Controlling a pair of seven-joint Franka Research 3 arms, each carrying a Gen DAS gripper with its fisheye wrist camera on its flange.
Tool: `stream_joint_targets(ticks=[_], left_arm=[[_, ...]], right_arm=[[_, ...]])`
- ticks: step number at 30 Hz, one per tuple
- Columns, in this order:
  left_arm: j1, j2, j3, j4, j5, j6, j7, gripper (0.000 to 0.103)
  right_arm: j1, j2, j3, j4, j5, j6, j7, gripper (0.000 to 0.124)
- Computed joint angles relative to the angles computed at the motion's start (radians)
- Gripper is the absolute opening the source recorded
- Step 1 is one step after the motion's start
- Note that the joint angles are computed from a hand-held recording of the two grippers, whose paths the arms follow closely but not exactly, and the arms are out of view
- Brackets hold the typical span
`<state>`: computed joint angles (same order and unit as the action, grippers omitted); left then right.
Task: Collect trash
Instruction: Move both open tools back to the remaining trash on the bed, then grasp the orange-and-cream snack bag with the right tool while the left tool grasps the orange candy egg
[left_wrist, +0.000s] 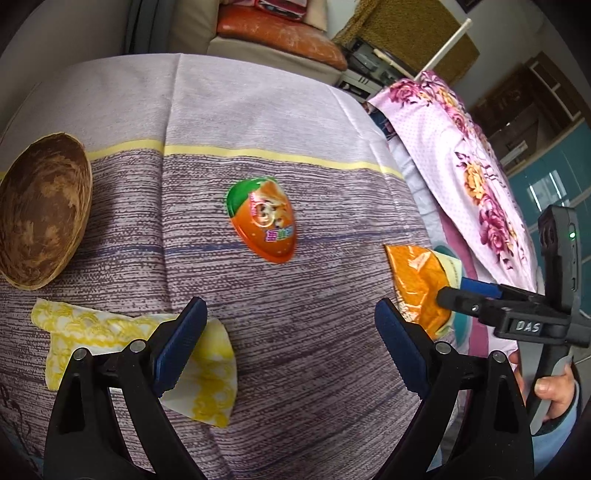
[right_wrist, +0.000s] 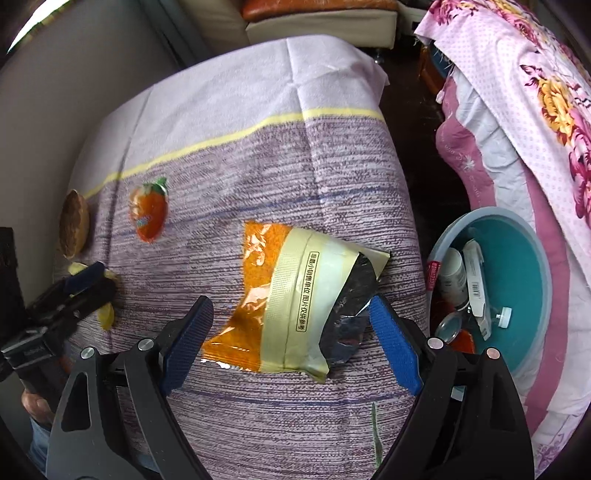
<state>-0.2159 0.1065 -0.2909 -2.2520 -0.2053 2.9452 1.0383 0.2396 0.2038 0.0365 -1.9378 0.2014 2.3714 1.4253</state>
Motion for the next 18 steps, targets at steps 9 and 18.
stream_joint_targets(ticks=[9,18], left_arm=[[0.001,0.011,0.004,0.013,0.015,-0.013,-0.009,0.092],[-0.015,0.029,0.051,0.046,0.176,-0.039,-0.137,0.092]], right_arm=[[-0.01,0.035,0.005,0.008,0.04,0.003,-0.017,0.086],[-0.034,-0.009,0.029,-0.051,0.212,0.059,-0.2,0.044]])
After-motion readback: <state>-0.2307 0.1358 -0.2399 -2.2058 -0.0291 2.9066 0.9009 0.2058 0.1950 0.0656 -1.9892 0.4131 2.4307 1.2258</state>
